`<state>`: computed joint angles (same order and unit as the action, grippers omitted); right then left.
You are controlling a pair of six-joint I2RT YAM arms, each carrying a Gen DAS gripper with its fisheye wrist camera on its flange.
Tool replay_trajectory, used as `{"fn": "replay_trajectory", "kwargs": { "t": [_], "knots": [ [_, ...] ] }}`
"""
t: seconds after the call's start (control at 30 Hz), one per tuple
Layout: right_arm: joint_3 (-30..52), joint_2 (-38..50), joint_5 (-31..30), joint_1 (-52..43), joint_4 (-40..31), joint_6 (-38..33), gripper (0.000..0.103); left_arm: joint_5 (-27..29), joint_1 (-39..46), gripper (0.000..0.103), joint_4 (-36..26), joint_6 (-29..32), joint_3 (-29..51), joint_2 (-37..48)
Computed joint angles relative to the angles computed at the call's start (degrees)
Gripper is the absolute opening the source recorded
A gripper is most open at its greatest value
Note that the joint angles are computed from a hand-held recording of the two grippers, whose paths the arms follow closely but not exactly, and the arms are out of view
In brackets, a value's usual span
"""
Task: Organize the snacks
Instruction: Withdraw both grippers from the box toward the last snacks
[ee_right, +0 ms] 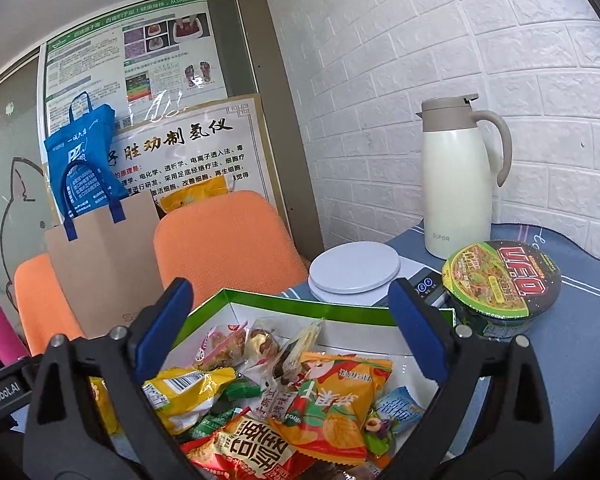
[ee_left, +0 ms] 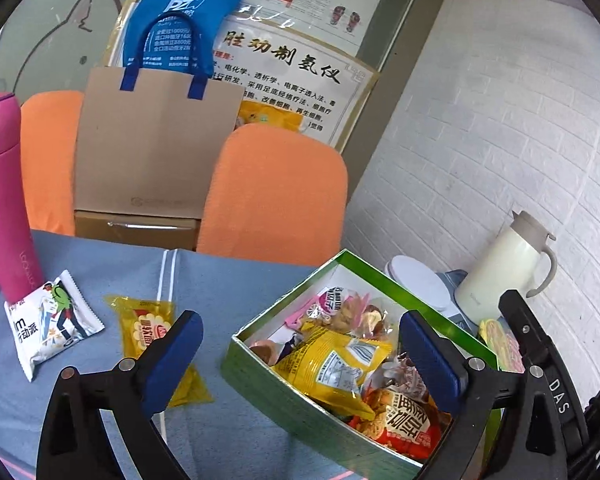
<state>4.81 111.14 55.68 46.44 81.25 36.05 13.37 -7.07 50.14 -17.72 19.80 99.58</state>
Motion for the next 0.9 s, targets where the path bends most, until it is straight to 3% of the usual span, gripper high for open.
{"fn": "replay_trajectory", "kwargs": {
  "t": [0.13, 0.33, 0.47, 0.63, 0.9],
  "knots": [
    [-0.29, 1.10, 0.88, 1.17, 2.44, -0.47, 0.099, -0.46, 0.49, 0.101, -0.56, 0.08, -0.12, -0.11],
    [2.29, 0.99, 0.46, 3.29, -0.30, -2.56, 0.099, -4.39, 0.29, 0.101, -3.75, 1.03, -0.62, -2.42],
    [4.64, 1.43, -0.12, 5.41, -1.81, -5.37, 0.099, -3.48, 2.91, 0.101, -3.95, 1.54, -2.19, -3.53],
    [8.06, 3.24, -1.11, 8.90, -2.87, -9.59, 0.099, -2.60, 9.77, 0.101, -2.74, 4.41, -5.17, -3.30],
    [13.80, 6.47, -4.18, 12.50, -6.53, -14.90, 0.099, 1.79, 25.61, 0.101, -2.51, 5.12, -1.58, 7.76]
  ]
}}
